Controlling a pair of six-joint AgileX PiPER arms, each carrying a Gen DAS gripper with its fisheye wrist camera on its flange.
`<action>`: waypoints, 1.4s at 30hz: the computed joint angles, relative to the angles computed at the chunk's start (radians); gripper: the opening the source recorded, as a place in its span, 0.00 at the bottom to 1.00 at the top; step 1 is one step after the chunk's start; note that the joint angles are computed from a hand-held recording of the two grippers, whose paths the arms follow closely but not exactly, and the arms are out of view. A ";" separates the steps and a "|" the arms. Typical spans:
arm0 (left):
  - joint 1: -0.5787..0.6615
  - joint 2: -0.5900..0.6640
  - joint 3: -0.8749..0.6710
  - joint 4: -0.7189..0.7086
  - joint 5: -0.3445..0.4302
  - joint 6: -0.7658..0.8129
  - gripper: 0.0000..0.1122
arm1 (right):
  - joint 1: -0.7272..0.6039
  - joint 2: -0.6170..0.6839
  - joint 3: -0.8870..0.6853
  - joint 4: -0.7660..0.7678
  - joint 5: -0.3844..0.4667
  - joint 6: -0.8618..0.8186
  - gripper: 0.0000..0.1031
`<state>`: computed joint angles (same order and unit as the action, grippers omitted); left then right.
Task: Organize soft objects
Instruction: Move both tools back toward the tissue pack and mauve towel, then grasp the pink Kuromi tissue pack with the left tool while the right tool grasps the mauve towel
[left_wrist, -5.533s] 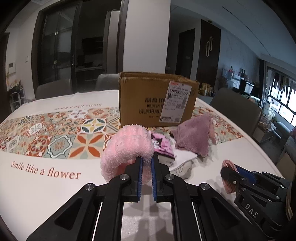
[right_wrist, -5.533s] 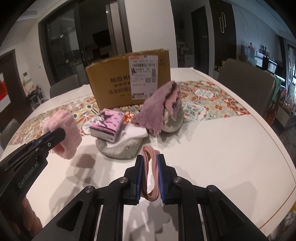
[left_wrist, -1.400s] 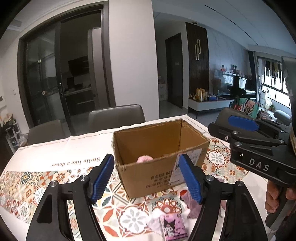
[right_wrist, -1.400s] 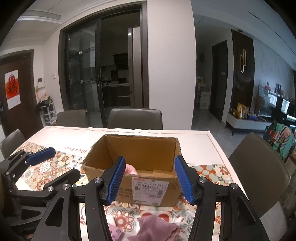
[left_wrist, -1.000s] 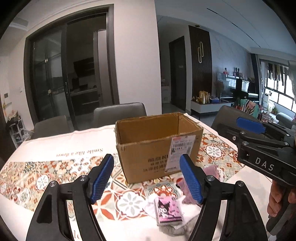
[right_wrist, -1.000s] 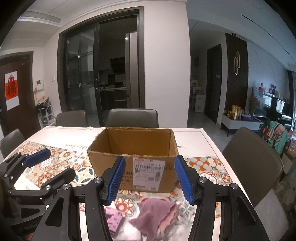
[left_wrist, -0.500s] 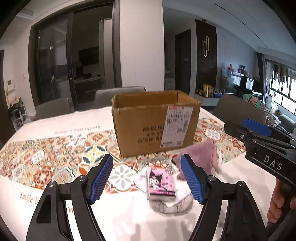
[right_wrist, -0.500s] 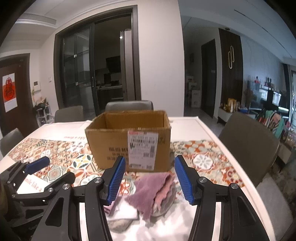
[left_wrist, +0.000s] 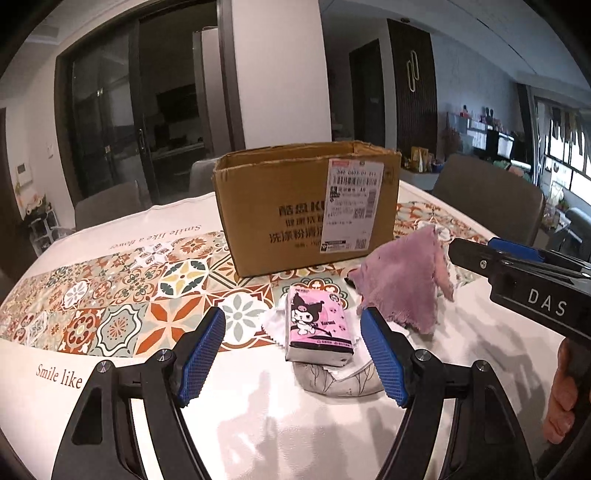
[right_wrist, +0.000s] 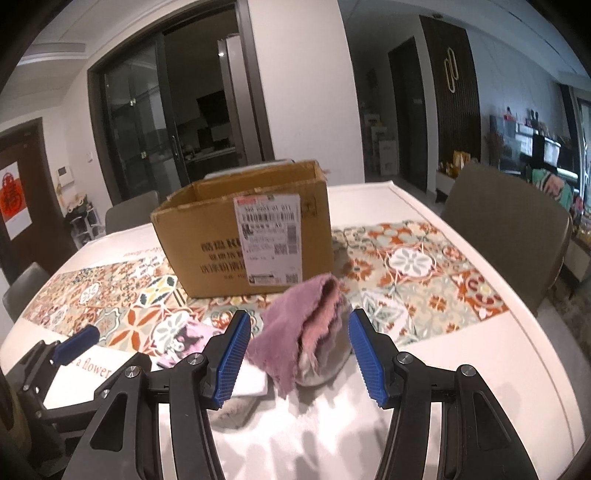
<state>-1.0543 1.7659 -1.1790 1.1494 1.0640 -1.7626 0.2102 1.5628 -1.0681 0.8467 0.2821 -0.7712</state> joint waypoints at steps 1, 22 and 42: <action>0.003 0.006 -0.004 -0.003 -0.003 0.002 0.67 | -0.004 0.007 0.000 0.008 0.005 -0.006 0.55; 0.071 0.143 -0.112 -0.074 -0.061 0.111 0.67 | -0.035 0.184 -0.158 0.001 0.096 0.055 0.55; 0.156 0.176 -0.141 -0.162 -0.157 0.175 0.55 | -0.001 0.287 -0.275 -0.202 0.094 0.265 0.35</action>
<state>-0.8982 1.9421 -1.3203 0.9879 0.9069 -1.5878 0.2088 1.8500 -1.3430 0.6445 0.3758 -0.5060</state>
